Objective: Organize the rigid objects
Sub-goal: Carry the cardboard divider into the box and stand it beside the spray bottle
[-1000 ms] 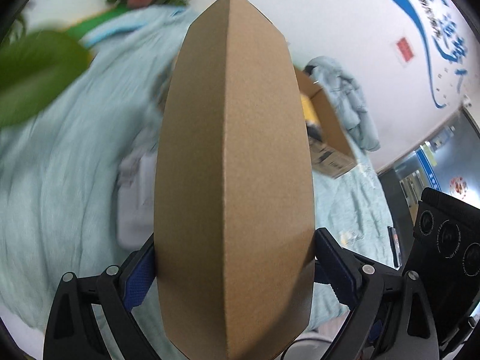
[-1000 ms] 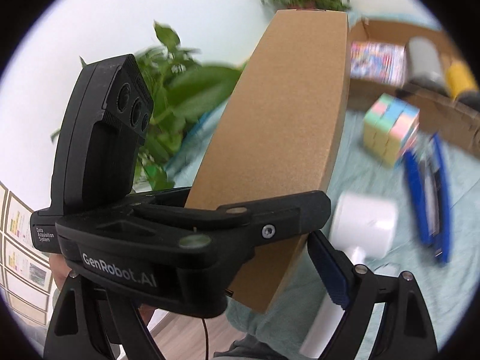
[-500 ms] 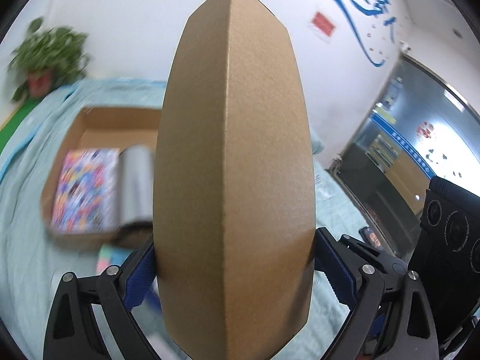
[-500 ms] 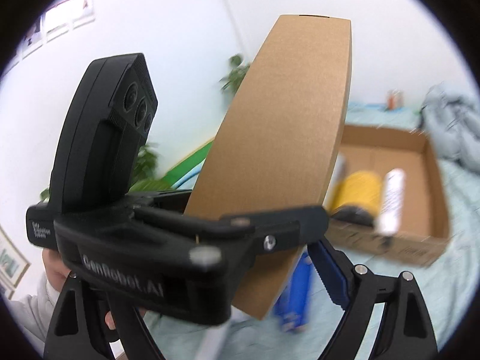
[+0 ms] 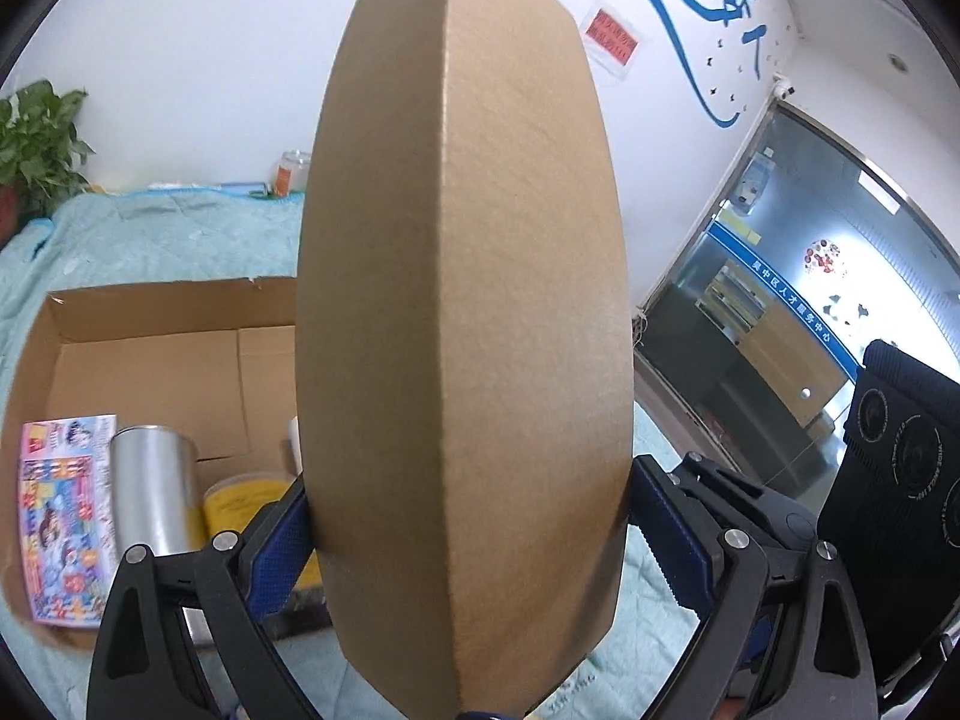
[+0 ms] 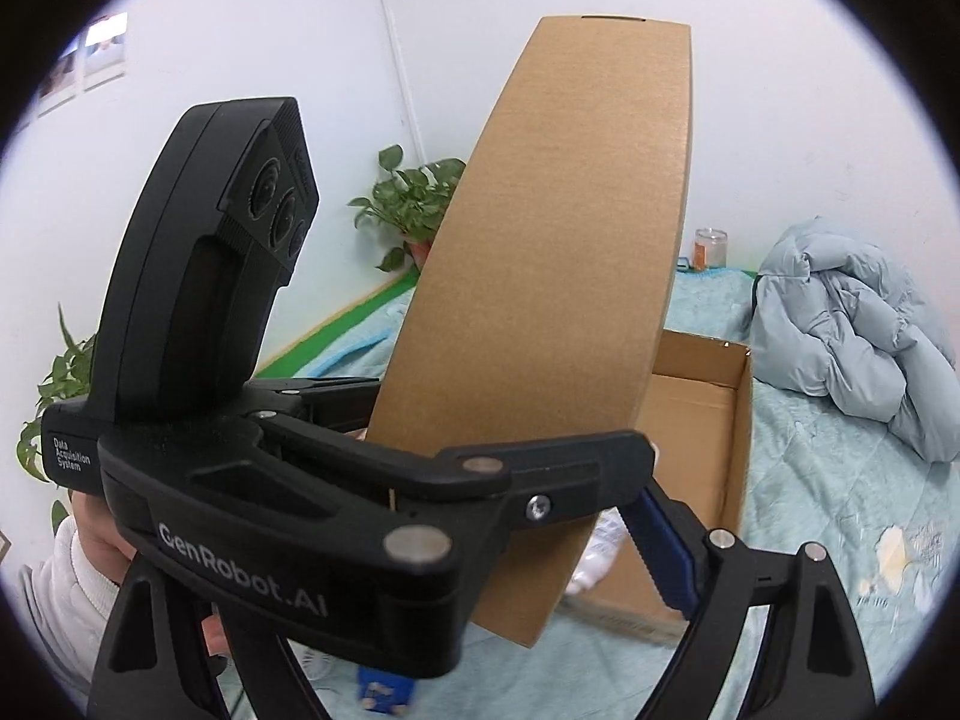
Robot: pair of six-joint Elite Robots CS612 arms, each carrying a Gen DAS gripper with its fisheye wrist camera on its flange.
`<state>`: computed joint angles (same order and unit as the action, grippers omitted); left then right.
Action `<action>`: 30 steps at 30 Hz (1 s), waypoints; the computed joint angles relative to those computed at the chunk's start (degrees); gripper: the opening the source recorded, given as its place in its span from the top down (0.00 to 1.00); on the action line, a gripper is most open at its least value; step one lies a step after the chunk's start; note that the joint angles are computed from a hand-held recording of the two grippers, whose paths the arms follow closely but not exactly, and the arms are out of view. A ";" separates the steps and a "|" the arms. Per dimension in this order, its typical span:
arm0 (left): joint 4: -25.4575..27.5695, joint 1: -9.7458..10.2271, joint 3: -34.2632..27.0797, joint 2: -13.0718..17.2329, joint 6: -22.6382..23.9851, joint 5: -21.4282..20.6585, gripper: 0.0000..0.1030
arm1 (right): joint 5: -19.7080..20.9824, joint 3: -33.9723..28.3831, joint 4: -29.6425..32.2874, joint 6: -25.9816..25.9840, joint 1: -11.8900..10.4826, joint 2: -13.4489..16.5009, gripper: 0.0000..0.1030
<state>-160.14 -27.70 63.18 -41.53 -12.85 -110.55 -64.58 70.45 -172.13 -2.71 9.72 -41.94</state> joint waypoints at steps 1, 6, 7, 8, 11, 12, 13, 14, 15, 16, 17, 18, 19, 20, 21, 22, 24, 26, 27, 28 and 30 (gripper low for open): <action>0.69 0.07 -1.01 0.75 -0.51 -0.50 0.07 | -0.09 -1.25 1.46 -0.74 -0.25 0.69 0.14; 6.97 0.60 -10.16 7.04 -2.54 -3.23 0.07 | -0.65 -4.49 6.55 -2.52 -1.02 2.87 0.14; 8.23 0.73 -11.76 8.21 -2.66 -3.63 0.07 | -0.60 -4.56 7.20 -2.62 -1.08 2.92 0.14; 9.65 0.84 -13.31 9.43 -2.73 -4.12 0.08 | -0.47 -5.19 8.05 -2.69 -1.26 3.46 0.14; 14.91 1.16 -18.21 13.15 -3.18 -5.78 0.08 | -0.15 -5.83 10.79 -2.31 -1.63 4.47 0.14; 16.42 1.17 -19.62 14.19 -3.26 -5.95 0.08 | 0.21 -6.37 11.65 -2.11 -1.84 5.05 0.14; 18.22 1.14 -20.88 15.10 -3.25 -6.01 0.08 | 0.80 -6.40 12.60 -1.61 -2.05 5.40 0.14; 19.98 1.04 -22.00 15.89 -3.23 -5.92 0.08 | 1.37 -6.31 13.21 -1.06 -2.22 5.63 0.14; 21.70 0.98 -23.44 16.85 -3.22 -5.90 0.08 | 2.19 -6.29 14.16 -0.19 -2.50 6.02 0.14; 23.24 0.86 -24.62 17.62 -3.27 -5.59 0.08 | 2.62 -6.23 14.79 0.36 -2.64 6.19 0.14; 23.68 0.39 -24.64 17.58 -1.78 -2.88 0.08 | 3.05 -6.08 15.39 0.87 -2.76 6.25 0.14; 24.31 0.15 -25.29 17.91 -0.84 -1.68 0.08 | 4.29 -5.70 14.88 1.86 -3.07 6.39 0.14; 25.02 0.05 -26.24 18.39 -0.60 -1.24 0.07 | 4.31 -5.52 15.08 1.71 -3.13 6.31 0.15; 26.26 0.02 -27.69 19.07 -0.52 -1.03 0.07 | 4.02 -5.19 14.89 1.76 -3.15 6.13 0.15; 27.35 0.03 -28.73 19.53 -0.45 -0.92 0.07 | 3.70 -5.02 14.98 1.76 -3.12 5.98 0.15; 28.60 0.08 -30.42 20.34 -0.40 -0.99 0.07 | 3.20 -4.79 15.05 1.85 -3.06 5.75 0.16; 29.20 -0.04 -31.49 20.85 -0.39 0.71 0.07 | 2.90 -4.68 15.17 2.35 -3.07 5.54 0.17; 29.53 -0.72 -28.95 19.03 -0.16 4.03 0.07 | 1.76 -4.53 15.76 2.67 -2.95 5.26 0.23; 29.63 -0.86 -28.44 18.55 -0.40 5.16 0.07 | 0.66 -4.34 16.31 2.65 -2.80 5.00 0.27; 29.40 -0.68 -28.86 18.76 -0.75 5.16 0.06 | -1.60 -4.45 18.02 2.36 -2.51 4.78 0.38; 28.39 -0.46 -28.90 18.71 -1.31 5.22 0.05 | -2.69 -4.43 18.92 3.63 -2.54 4.72 0.40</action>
<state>-131.74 -28.16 34.28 -22.82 -14.16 -105.33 -67.27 66.02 -153.20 0.93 7.18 -37.22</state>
